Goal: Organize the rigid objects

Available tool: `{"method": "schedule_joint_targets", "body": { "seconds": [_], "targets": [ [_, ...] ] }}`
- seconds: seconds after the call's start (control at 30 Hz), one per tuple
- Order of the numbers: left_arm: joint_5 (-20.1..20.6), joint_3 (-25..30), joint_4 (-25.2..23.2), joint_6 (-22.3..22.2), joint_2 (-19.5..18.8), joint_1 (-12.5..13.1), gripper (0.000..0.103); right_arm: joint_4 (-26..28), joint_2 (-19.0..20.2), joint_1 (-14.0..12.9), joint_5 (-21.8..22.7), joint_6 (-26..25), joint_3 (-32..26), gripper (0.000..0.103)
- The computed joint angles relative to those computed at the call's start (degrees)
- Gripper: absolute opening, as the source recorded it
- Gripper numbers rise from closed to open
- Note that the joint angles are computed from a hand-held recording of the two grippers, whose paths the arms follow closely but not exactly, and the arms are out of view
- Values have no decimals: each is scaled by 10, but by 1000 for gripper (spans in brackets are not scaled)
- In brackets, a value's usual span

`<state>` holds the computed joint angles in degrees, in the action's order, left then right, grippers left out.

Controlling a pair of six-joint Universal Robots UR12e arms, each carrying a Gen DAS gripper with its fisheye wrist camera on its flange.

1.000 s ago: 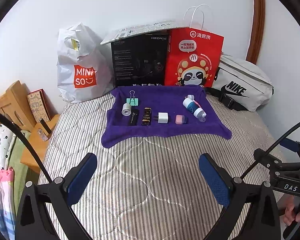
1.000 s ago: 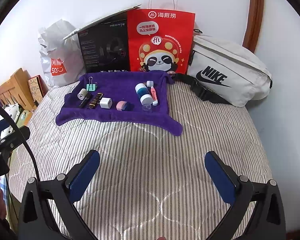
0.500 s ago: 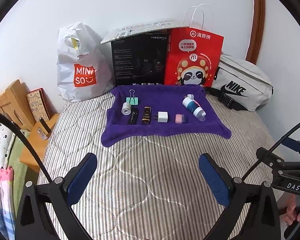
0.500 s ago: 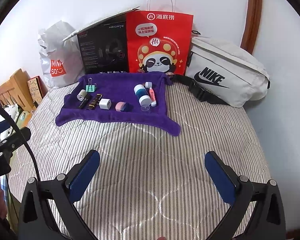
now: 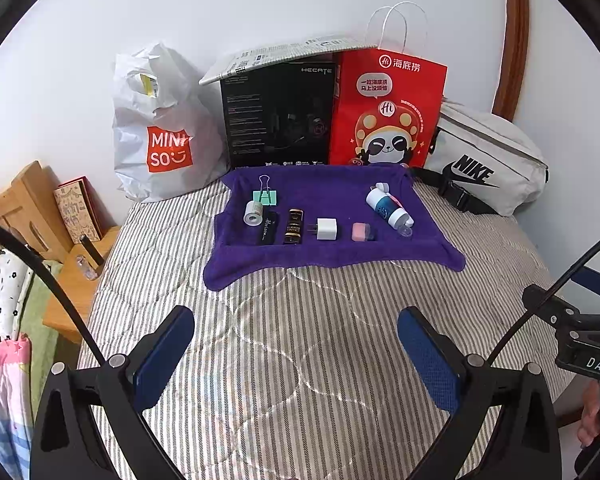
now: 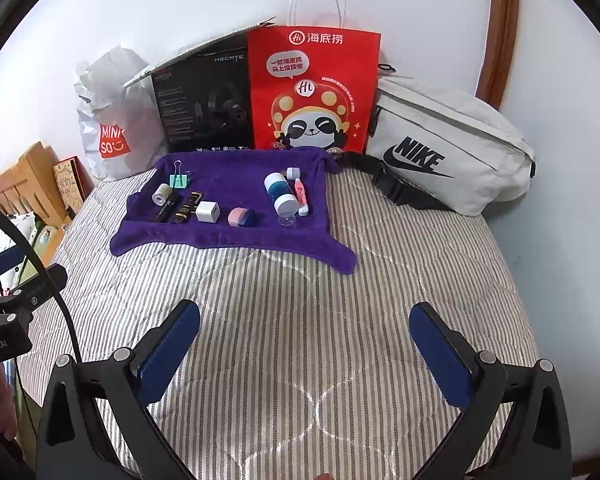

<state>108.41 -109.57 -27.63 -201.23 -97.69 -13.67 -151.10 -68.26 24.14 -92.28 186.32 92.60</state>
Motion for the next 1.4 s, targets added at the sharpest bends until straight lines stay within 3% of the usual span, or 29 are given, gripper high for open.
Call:
{"method": "schedule_joint_targets", "body": {
  "seconds": [1.4],
  "targets": [
    [1, -1, -5, 14, 1, 3, 103, 6, 0, 2, -4, -4, 0, 103]
  ]
}}
